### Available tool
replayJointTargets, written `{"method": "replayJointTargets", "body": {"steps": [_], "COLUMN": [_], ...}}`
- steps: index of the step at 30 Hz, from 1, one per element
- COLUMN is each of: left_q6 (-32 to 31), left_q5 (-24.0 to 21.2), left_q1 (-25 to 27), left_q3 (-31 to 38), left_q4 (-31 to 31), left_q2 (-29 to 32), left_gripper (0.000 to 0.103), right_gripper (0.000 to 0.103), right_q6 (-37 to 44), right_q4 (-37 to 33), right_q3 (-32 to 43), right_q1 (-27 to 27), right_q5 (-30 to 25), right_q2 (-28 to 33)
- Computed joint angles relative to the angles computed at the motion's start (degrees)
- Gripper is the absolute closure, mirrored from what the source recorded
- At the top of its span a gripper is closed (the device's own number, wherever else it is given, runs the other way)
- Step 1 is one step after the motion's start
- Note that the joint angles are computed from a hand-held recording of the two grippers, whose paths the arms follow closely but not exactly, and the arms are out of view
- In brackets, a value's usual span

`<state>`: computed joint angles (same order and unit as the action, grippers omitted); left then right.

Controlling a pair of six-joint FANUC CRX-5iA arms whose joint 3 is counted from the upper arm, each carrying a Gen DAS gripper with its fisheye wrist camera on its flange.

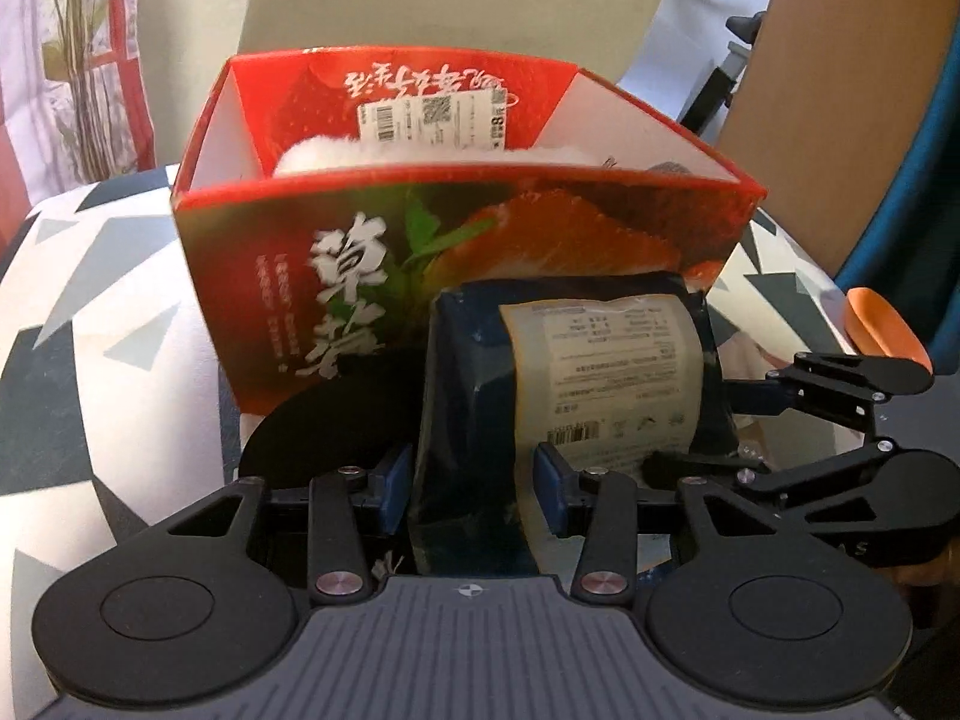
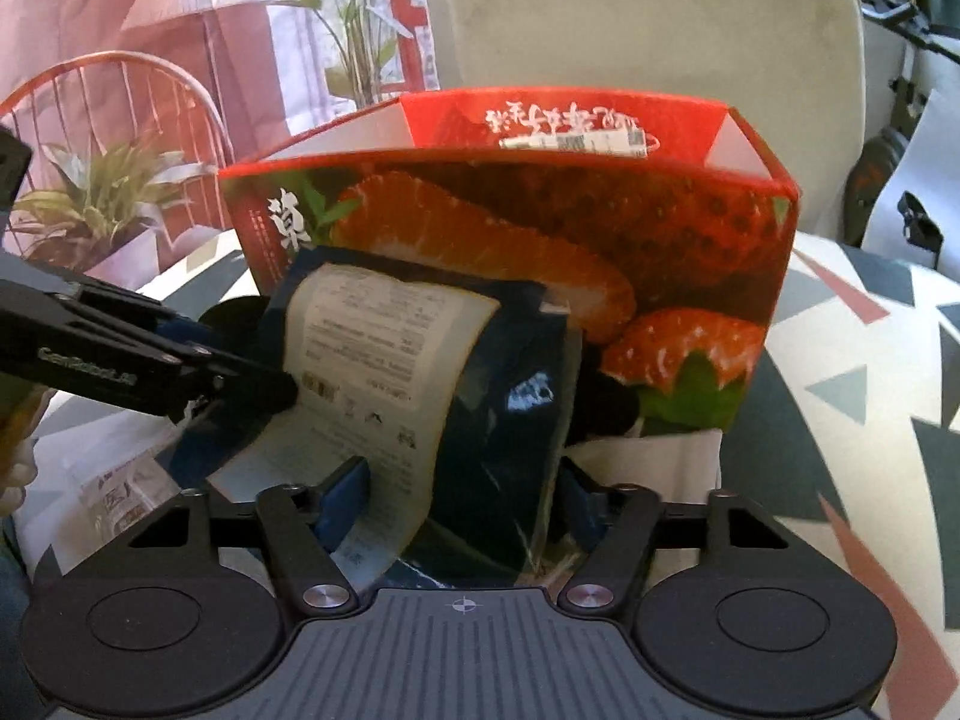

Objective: Organize soft objects
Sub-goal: 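Grasp the dark blue bag with the right gripper while the left gripper grasps it too, then lift the dark blue bag with both grippers and lower it into the box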

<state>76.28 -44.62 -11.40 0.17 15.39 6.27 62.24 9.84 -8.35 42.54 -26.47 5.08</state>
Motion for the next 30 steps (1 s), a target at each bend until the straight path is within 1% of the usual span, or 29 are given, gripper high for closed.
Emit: {"method": "replayJointTargets", "body": {"steps": [3,6,9,11,13,14,18,19,22,23,25,26,28,30], "left_q6": [-2.7,-4.4,-5.5,-5.9,-5.6,-5.4,-3.3,-2.7,0.4,1.4,3.8,4.0,6.4,8.9], "left_q5": [1.2,2.5,5.0,7.9,9.9,10.7,12.3,11.8,8.0,5.9,1.8,-1.3,-7.7,-14.8], "left_q1": [0.4,1.0,1.1,1.1,1.1,1.2,1.2,1.2,1.3,1.4,1.4,1.8,1.5,1.3], "left_q3": [-1.5,-2.4,-1.7,-0.7,1.3,3.0,11.5,14.0,23.2,26.6,32.5,35.3,43.2,51.0], "left_q4": [4.8,8.7,10.2,11.1,11.6,11.5,8.4,7.8,5.6,5.2,3.7,3.8,1.6,0.3], "left_q2": [-1.3,-3.1,-4.4,-5.0,-4.7,-4.1,0.4,2.0,8.5,11.0,15.5,17.6,23.7,29.9], "left_gripper": [0.057,0.057,0.057,0.057,0.057,0.057,0.057,0.057,0.057,0.059,0.059,0.059,0.059,0.059], "right_gripper": [0.055,0.057,0.058,0.058,0.058,0.058,0.058,0.058,0.058,0.058,0.058,0.058,0.058,0.059], "right_q6": [0.7,2.9,7.7,9.9,12.1,14.0,20.5,22.4,23.6,24.3,23.4,23.8,22.7,21.9], "right_q4": [1.6,2.1,-0.6,-1.2,-2.0,-3.5,-8.8,-10.7,-13.5,-14.9,-13.7,-14.0,-12.6,-14.1], "right_q3": [0.0,0.3,2.7,5.2,9.1,11.6,23.1,26.2,35.9,39.7,44.6,48.1,53.0,59.8], "right_q1": [0.2,0.2,-0.6,-1.2,-2.1,-2.9,-6.2,-7.1,-9.7,-10.7,-11.6,-12.1,-12.5,-13.6], "right_q5": [0.2,0.6,0.3,0.5,-0.2,-0.8,-2.6,-3.4,-7.4,-9.6,-12.3,-15.2,-20.0,-26.3], "right_q2": [-1.3,-3.5,-4.7,-4.6,-3.2,-2.2,3.4,4.9,10.8,13.2,17.3,20.0,24.5,29.4]}}
